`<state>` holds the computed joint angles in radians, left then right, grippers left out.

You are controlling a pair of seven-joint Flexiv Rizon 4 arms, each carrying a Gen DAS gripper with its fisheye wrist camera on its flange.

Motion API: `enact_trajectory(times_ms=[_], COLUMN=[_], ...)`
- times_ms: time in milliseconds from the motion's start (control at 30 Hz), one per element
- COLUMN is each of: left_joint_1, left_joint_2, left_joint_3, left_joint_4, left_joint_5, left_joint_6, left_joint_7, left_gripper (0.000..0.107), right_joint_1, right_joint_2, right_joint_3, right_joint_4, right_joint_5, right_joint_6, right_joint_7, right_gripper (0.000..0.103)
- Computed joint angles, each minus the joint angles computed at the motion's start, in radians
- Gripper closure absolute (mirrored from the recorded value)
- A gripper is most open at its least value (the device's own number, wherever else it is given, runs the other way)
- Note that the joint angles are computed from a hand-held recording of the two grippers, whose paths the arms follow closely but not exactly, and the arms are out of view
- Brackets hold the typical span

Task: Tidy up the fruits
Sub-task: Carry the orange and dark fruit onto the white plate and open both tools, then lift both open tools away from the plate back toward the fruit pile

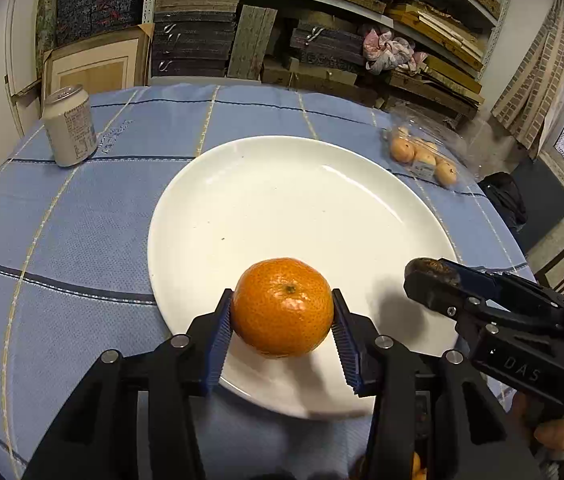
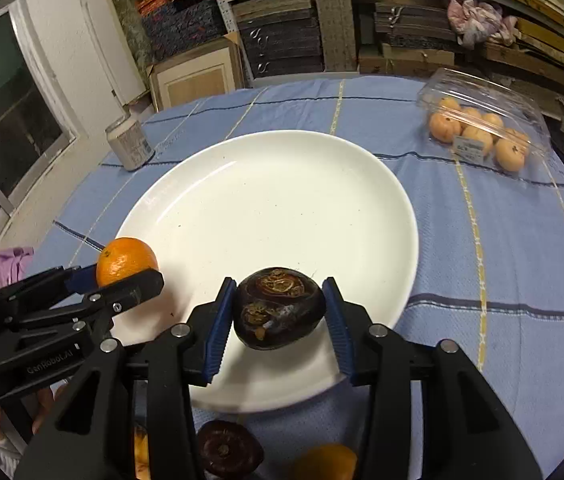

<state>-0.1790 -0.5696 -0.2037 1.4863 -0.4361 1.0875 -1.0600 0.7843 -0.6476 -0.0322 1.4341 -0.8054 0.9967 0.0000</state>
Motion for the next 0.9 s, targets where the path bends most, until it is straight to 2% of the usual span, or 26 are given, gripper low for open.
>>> enact_trajectory(times_ms=[33, 100, 233, 300, 333, 367, 433, 467, 533, 633, 700, 733, 833, 900], left_joint_1=[0.005, 0.021, 0.026, 0.042, 0.052, 0.066, 0.104, 0.124, 0.151, 0.183, 0.161, 0.142, 0.100, 0.080], left_joint_2=[0.001, 0.011, 0.036, 0.063, 0.081, 0.103, 0.175, 0.214, 0.279, 0.365, 0.414, 0.424, 0.429, 0.411], left_joint_3=[-0.007, -0.029, -0.037, -0.051, -0.061, -0.078, -0.129, -0.164, -0.215, -0.281, -0.281, -0.270, -0.229, -0.188], left_joint_4=[0.005, 0.022, 0.053, 0.081, 0.100, 0.129, 0.239, 0.308, 0.422, 0.537, 0.596, 0.613, 0.651, 0.667], left_joint_5=[-0.006, -0.031, -0.052, -0.086, -0.110, -0.144, -0.257, -0.338, -0.492, -0.785, -0.988, -1.037, -0.997, -0.826], left_joint_6=[0.009, 0.023, 0.053, 0.069, 0.084, 0.108, 0.219, 0.298, 0.400, 0.411, 0.417, 0.431, 0.468, 0.477], left_joint_7=[0.008, 0.038, 0.066, 0.083, 0.098, 0.125, 0.214, 0.275, 0.386, 0.593, 0.737, 0.775, 0.775, 0.661], left_gripper=[0.051, 0.041, 0.038, 0.036, 0.034, 0.031, 0.013, 0.009, 0.008, 0.008, 0.008, 0.008, 0.008, 0.008], right_joint_1=[0.001, 0.008, 0.016, 0.038, 0.058, 0.067, 0.099, 0.124, 0.154, 0.169, 0.163, 0.157, 0.139, 0.111], right_joint_2=[-0.002, -0.002, 0.023, 0.071, 0.107, 0.130, 0.188, 0.224, 0.269, 0.306, 0.318, 0.323, 0.318, 0.315], right_joint_3=[-0.003, -0.013, -0.028, -0.060, -0.082, -0.087, -0.098, -0.100, -0.077, -0.025, 0.011, 0.029, 0.079, 0.104], right_joint_4=[-0.001, 0.004, 0.034, 0.088, 0.122, 0.139, 0.185, 0.222, 0.285, 0.371, 0.417, 0.440, 0.459, 0.464], right_joint_5=[-0.004, -0.021, -0.063, -0.149, -0.227, -0.278, -0.402, -0.478, -0.570, -0.650, -0.690, -0.716, -0.718, -0.732], right_joint_6=[-0.001, 0.004, 0.017, 0.041, 0.038, 0.026, -0.024, -0.069, -0.148, -0.221, -0.232, -0.228, -0.244, -0.225], right_joint_7=[0.000, 0.016, 0.057, 0.145, 0.211, 0.247, 0.341, 0.411, 0.523, 0.692, 0.802, 0.857, 0.899, 0.932], right_gripper=[0.051, 0.048, 0.048, 0.048, 0.045, 0.033, 0.015, 0.012, 0.011, 0.011, 0.011, 0.011, 0.009, 0.008])
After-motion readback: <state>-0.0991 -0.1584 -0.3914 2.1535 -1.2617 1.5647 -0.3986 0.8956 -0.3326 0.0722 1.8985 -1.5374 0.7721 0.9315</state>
